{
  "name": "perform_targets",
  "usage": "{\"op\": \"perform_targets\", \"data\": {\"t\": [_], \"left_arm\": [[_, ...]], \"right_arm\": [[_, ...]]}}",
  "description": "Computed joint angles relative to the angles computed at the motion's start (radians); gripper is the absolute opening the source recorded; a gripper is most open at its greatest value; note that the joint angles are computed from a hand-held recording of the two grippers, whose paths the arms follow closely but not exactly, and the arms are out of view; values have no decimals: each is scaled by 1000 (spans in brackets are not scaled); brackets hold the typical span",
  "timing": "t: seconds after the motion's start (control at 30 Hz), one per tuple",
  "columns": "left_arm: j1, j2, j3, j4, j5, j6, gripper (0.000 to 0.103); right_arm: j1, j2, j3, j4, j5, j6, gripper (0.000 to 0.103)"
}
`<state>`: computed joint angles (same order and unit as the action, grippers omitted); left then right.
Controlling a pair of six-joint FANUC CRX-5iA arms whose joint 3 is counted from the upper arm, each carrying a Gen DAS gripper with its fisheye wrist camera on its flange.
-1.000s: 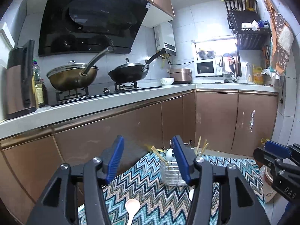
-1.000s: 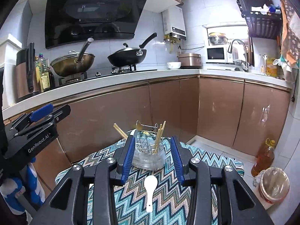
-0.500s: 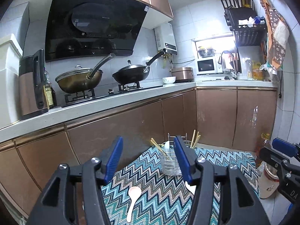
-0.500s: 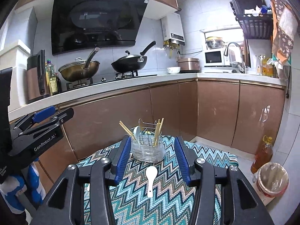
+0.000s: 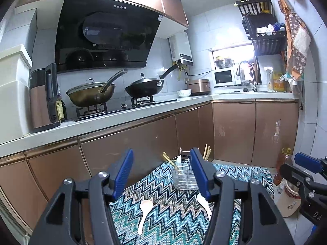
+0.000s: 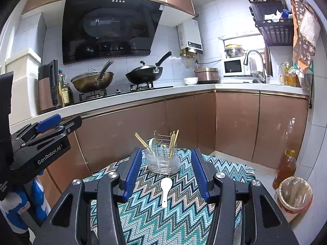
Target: Organize utensils
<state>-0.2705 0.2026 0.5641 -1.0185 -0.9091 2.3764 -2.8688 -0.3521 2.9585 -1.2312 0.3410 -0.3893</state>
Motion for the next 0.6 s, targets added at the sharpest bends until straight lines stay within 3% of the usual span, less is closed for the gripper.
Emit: {"op": "perform_targets", "data": {"t": [0.37, 0.43, 0.5, 0.6], "left_arm": [[-20, -27, -40, -38, 16, 44, 57], [-24, -27, -42, -42, 19, 49, 57], [-26, -27, -45, -45, 25, 54, 57], [-26, -20, -42, -42, 36, 45, 57]], "right_arm": [[23, 37, 56, -54, -24, 80, 57], [27, 42, 64, -68, -33, 97, 60], [33, 46, 76, -97, -47, 126, 71], [42, 51, 91, -154, -71, 175, 75]]}}
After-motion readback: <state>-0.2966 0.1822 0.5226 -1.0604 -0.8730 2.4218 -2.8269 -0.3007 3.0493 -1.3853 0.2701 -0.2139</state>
